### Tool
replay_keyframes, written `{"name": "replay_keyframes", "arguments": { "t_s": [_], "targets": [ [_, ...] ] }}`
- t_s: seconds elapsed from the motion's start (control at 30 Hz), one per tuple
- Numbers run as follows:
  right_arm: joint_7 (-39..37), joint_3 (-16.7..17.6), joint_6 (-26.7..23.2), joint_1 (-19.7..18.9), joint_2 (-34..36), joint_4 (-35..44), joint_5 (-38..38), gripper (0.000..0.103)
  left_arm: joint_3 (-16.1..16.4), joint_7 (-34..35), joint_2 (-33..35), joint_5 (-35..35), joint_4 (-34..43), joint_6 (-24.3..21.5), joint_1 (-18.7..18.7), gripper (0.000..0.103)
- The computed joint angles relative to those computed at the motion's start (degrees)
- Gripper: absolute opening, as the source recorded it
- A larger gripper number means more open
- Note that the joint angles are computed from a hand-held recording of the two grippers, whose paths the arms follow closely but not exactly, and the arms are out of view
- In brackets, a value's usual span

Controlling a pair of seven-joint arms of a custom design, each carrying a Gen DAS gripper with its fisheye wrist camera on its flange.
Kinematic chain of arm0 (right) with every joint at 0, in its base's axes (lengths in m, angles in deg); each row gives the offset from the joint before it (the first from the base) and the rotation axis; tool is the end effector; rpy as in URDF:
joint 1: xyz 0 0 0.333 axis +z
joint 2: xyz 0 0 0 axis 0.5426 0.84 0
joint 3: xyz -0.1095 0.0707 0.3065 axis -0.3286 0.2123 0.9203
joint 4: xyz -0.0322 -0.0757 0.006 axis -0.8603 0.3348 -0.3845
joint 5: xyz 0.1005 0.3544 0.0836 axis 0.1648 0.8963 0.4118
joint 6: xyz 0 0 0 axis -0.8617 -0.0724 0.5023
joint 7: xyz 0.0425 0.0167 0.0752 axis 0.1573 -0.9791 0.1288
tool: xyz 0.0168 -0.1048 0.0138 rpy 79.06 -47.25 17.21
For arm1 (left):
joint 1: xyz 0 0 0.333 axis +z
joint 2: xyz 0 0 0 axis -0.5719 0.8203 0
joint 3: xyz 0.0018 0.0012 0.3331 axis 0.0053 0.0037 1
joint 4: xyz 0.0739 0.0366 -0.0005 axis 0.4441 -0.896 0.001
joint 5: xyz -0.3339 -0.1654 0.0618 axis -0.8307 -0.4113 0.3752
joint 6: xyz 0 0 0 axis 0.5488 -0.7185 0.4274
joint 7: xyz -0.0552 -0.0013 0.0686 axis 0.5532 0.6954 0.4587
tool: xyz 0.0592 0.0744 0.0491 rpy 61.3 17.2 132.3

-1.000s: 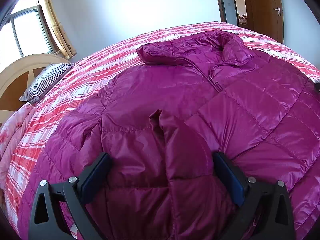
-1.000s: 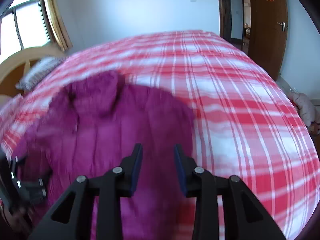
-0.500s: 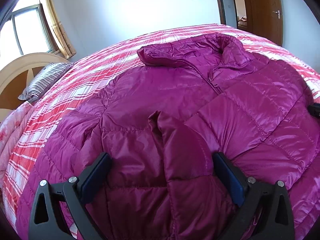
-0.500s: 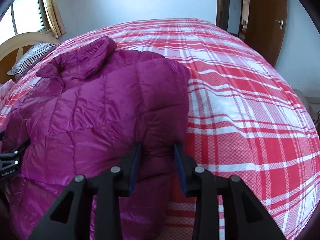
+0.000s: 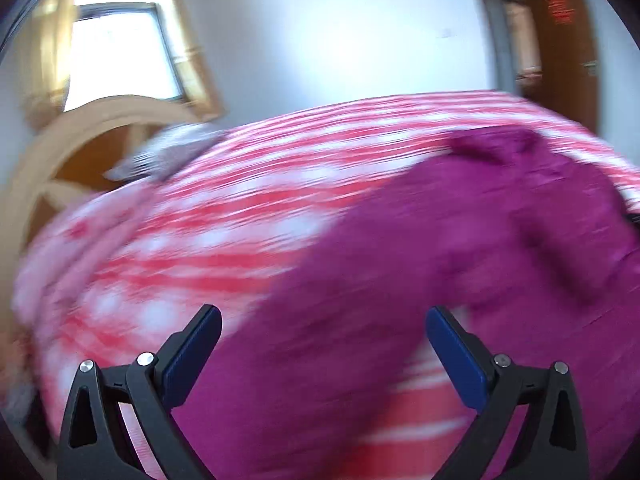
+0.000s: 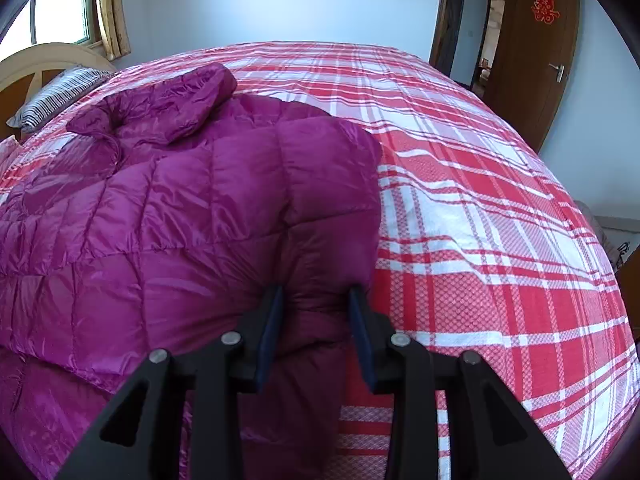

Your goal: Fold large clothes

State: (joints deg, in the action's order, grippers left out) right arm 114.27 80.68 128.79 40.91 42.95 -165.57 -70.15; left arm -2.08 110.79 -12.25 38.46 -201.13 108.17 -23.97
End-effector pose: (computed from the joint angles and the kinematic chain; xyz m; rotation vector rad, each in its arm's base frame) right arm 0.6608 0.1200 0.4372 -1.9216 1.6984 -0.6320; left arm 0.4928 -0.0507 0.5067 -1.6100 1.5554 -0.4792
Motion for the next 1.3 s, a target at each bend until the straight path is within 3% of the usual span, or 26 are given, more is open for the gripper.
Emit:
{"name": "replay_keyframes", "arguments": {
  "t_s": [0.07, 0.13, 0.33, 0.37, 0.43, 0.47, 0.5, 0.6, 0.7, 0.8, 0.87, 0.97, 1.13, 1.3],
  "targets": [
    [0.6, -0.6, -0.3, 0.6, 0.1, 0.2, -0.9, 0.037, 2.8, 1.0, -3.2, -1.6, -3.8, -0.3, 2.0, 0.102],
    [1.7, -1.6, -0.6, 1.6, 0.1, 0.5, -2.4, 0.038, 5.5, 6.4, -4.7, -8.2, -6.6, 0.8, 2.7, 0.102],
    [5.8, -3.9, -0.7, 3.7, 0.0, 0.4, -7.6, 0.038, 15.6, 23.2, -6.0, -33.5, -14.4, 6.0, -3.3, 0.102],
    [6.2, -3.9, -0.6, 3.7, -0.1, 0.3, -8.1, 0.038, 17.5, 26.4, -6.2, -37.6, -15.4, 7.3, -5.6, 0.098],
    [7.0, -4.1, -0.5, 3.7, -0.1, 0.2, -9.0, 0.038, 18.9, 31.0, -5.9, -43.7, -16.2, 8.9, -8.5, 0.078],
    [7.3, -4.1, -0.4, 3.8, -0.1, 0.2, -9.3, 0.038, 17.0, 29.6, -5.0, -42.4, -15.6, 8.1, -7.3, 0.051],
    [7.7, -4.2, -0.3, 3.8, -0.2, 0.1, -9.7, 0.039, 15.5, 29.9, -4.3, -42.3, -15.0, 7.7, -5.9, 0.038],
    [9.4, -4.7, -0.3, 4.1, -0.3, 0.0, -10.9, 0.044, 11.6, 29.6, -4.5, -41.5, -14.8, 9.9, -1.9, 0.019],
    [10.1, -3.8, -0.2, 2.9, -0.4, -0.1, -9.7, 0.056, 9.9, 31.6, -6.2, -43.2, -13.8, 11.2, 0.0, 0.016],
    [7.9, -1.5, 0.4, 0.6, -0.3, -0.4, -5.9, 0.059, 8.7, 34.3, -7.4, -44.7, -11.1, 11.7, 1.4, 0.016],
    [8.0, -2.0, 0.6, 1.0, -0.4, -0.6, -6.0, 0.060, 9.0, 37.9, -6.9, -46.4, -7.5, 11.7, 0.6, 0.016],
    [8.8, -2.8, 0.6, 1.8, -0.4, -0.5, -6.8, 0.060, 5.9, 40.4, -5.6, -47.2, -0.6, 11.0, 2.0, 0.016],
    [8.5, -2.3, 1.2, 1.3, -0.4, -0.9, -6.0, 0.060, 3.2, 48.8, -3.0, -53.0, 9.4, 10.7, -2.1, 0.016],
    [7.7, -1.8, 1.7, 0.8, -0.6, -1.3, -4.8, 0.061, 0.9, 61.1, 0.4, -62.2, 14.1, 10.9, -12.2, 0.016]
  ]
}}
